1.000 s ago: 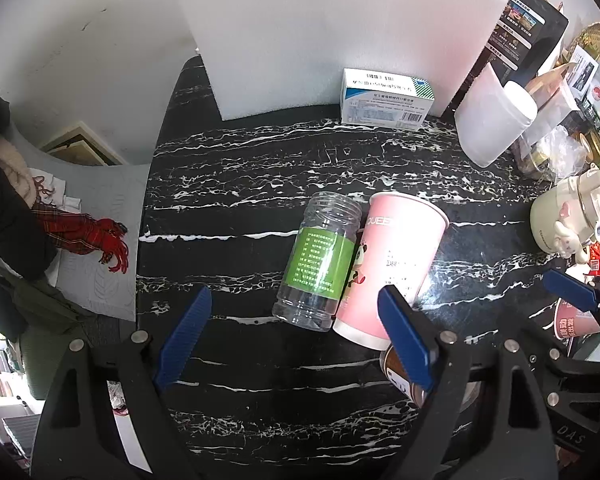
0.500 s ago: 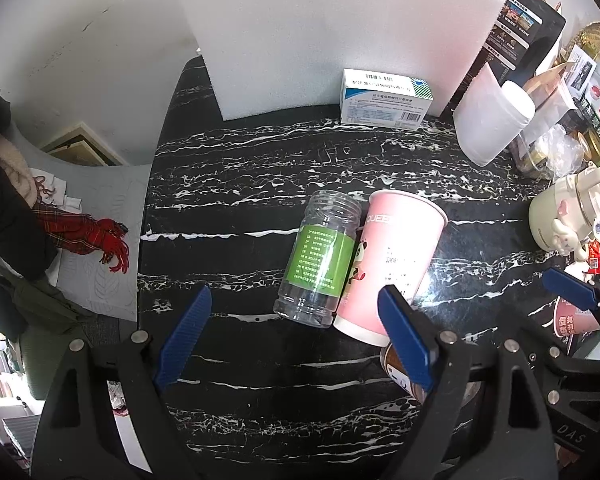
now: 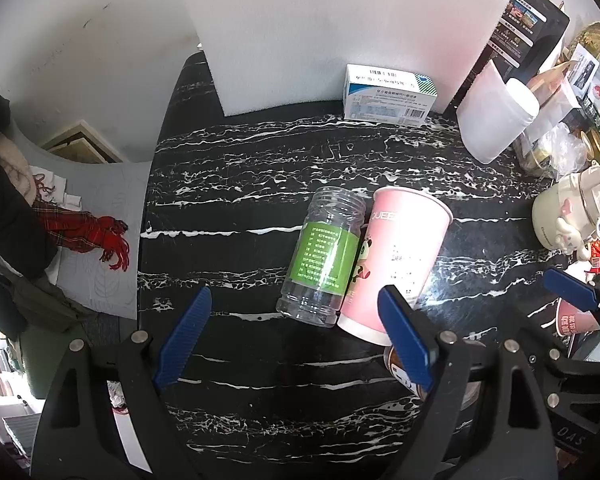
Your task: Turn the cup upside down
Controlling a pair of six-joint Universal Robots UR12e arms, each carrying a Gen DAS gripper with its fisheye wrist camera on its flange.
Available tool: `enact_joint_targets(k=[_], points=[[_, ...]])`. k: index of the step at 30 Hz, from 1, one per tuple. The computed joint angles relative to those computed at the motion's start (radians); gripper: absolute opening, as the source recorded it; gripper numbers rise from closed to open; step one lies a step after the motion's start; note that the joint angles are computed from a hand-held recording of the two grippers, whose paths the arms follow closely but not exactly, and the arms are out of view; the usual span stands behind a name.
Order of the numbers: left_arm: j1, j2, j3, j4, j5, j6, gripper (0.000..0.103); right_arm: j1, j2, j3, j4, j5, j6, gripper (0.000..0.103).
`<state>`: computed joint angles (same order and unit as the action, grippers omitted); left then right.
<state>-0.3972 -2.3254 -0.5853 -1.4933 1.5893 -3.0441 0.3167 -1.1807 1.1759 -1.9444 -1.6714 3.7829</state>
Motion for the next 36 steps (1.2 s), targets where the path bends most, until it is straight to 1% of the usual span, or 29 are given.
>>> enact_joint_targets(k=[9,14,22,25,32,36], points=[[0.005,-0.019,0.014,-0.016,0.002,-0.007,0.085,-0.003,0.014,-0.008,0.001,0.012,-0.007,0.071],[0.009,-0.035,0.023,-0.033,0.002,-0.005,0.085,-0.008,0.027,-0.016,0.008,0.031,-0.006,0.07],[0.015,-0.07,0.041,-0.057,-0.001,0.005,0.085,-0.018,0.044,-0.025,0.025,0.056,-0.002,0.07],[0.016,-0.093,0.061,-0.069,0.002,0.019,0.085,-0.023,0.052,-0.031,0.033,0.066,-0.004,0.071],[0.024,-0.149,0.135,-0.124,-0.049,0.047,0.085,-0.032,0.075,-0.055,0.054,0.087,-0.024,0.07],[0.027,-0.17,0.166,-0.141,-0.089,0.053,0.085,-0.036,0.084,-0.062,0.059,0.101,-0.034,0.07]])
